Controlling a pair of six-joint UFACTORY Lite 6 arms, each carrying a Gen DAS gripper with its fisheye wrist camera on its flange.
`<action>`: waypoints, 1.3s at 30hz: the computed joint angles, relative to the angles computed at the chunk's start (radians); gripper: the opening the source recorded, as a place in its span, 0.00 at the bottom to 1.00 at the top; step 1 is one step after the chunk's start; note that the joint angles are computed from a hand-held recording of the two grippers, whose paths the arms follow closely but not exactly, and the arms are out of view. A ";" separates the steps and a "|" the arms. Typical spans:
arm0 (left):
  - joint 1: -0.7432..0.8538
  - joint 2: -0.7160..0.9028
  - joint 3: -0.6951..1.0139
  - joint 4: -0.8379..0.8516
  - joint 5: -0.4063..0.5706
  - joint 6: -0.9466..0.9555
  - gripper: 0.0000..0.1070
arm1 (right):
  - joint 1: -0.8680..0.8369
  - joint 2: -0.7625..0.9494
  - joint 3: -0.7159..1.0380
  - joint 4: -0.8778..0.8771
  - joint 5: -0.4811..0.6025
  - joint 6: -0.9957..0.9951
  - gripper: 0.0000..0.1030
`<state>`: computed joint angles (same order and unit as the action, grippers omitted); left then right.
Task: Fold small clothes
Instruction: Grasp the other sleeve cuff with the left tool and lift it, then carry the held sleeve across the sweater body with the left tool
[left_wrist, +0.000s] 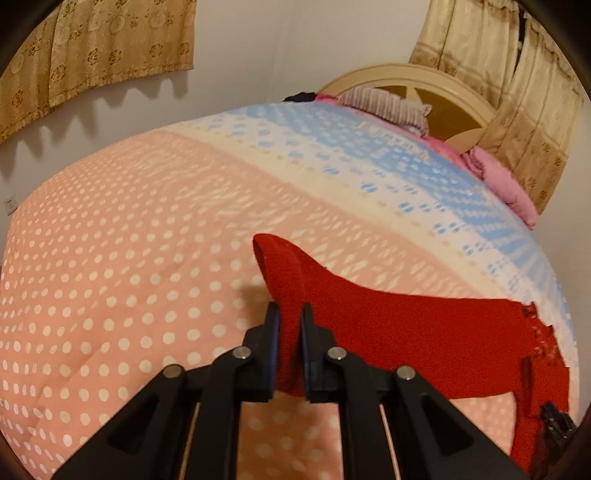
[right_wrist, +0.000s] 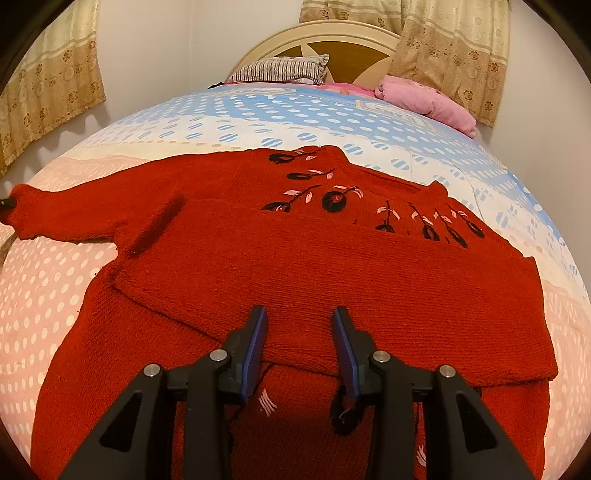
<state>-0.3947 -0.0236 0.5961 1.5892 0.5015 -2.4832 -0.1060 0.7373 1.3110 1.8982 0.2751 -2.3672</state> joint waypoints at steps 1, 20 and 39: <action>-0.011 -0.021 0.004 -0.025 0.001 0.024 0.10 | 0.000 0.003 0.006 -0.015 -0.003 0.021 0.40; -0.242 -0.031 0.285 -0.312 0.109 0.312 0.09 | -0.180 -0.161 -0.049 -0.557 0.220 0.486 0.53; -0.372 0.278 0.772 -0.436 0.163 0.477 0.09 | -0.450 -0.303 -0.185 -0.619 0.373 0.321 0.57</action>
